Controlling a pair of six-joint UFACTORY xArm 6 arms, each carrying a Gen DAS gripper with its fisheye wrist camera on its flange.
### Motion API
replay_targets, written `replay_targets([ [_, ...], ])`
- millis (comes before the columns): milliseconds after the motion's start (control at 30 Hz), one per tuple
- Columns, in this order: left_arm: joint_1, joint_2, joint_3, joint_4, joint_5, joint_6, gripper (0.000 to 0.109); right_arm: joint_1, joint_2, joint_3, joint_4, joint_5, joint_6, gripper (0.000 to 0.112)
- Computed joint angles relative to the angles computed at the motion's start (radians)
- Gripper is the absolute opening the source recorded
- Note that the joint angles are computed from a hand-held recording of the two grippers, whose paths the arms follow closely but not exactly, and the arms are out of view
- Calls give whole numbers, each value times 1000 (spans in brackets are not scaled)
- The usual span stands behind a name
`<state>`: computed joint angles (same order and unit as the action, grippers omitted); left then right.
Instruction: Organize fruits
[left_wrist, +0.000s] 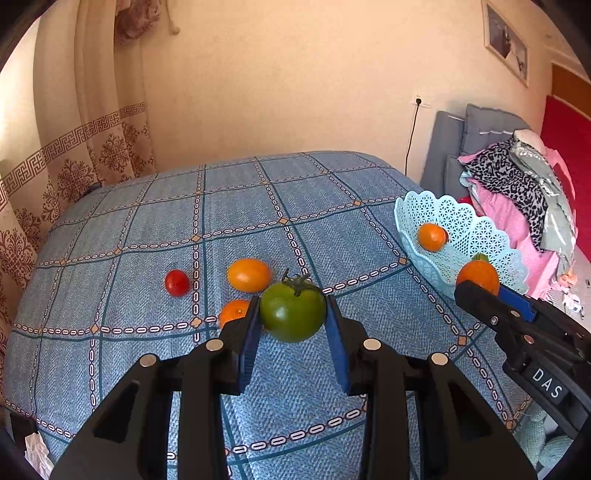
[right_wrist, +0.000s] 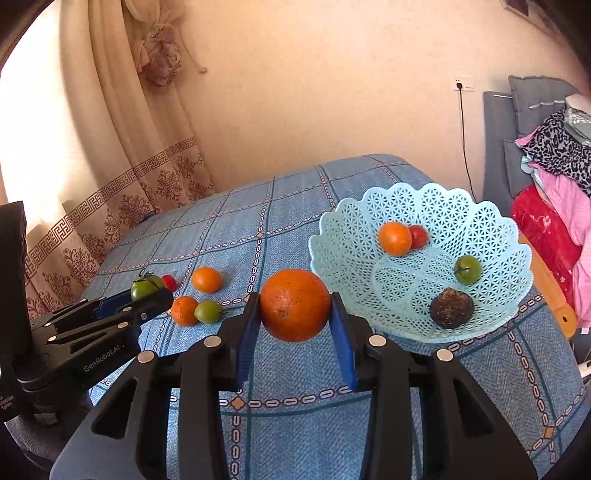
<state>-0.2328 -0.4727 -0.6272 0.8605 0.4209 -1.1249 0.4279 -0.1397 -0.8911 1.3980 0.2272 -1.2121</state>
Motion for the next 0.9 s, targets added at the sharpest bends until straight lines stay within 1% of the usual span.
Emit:
replay_targets([
  [267, -40, 71, -78, 12, -25, 6, 34, -66, -5, -12, 63, -34, -33, 38],
  [533, -68, 167, -167, -48, -88, 66, 34, -132, 18, -40, 121, -54, -55, 38],
  [900, -104, 307, -305, -61, -139, 102, 34, -167, 57, -77, 135, -85, -50, 38],
])
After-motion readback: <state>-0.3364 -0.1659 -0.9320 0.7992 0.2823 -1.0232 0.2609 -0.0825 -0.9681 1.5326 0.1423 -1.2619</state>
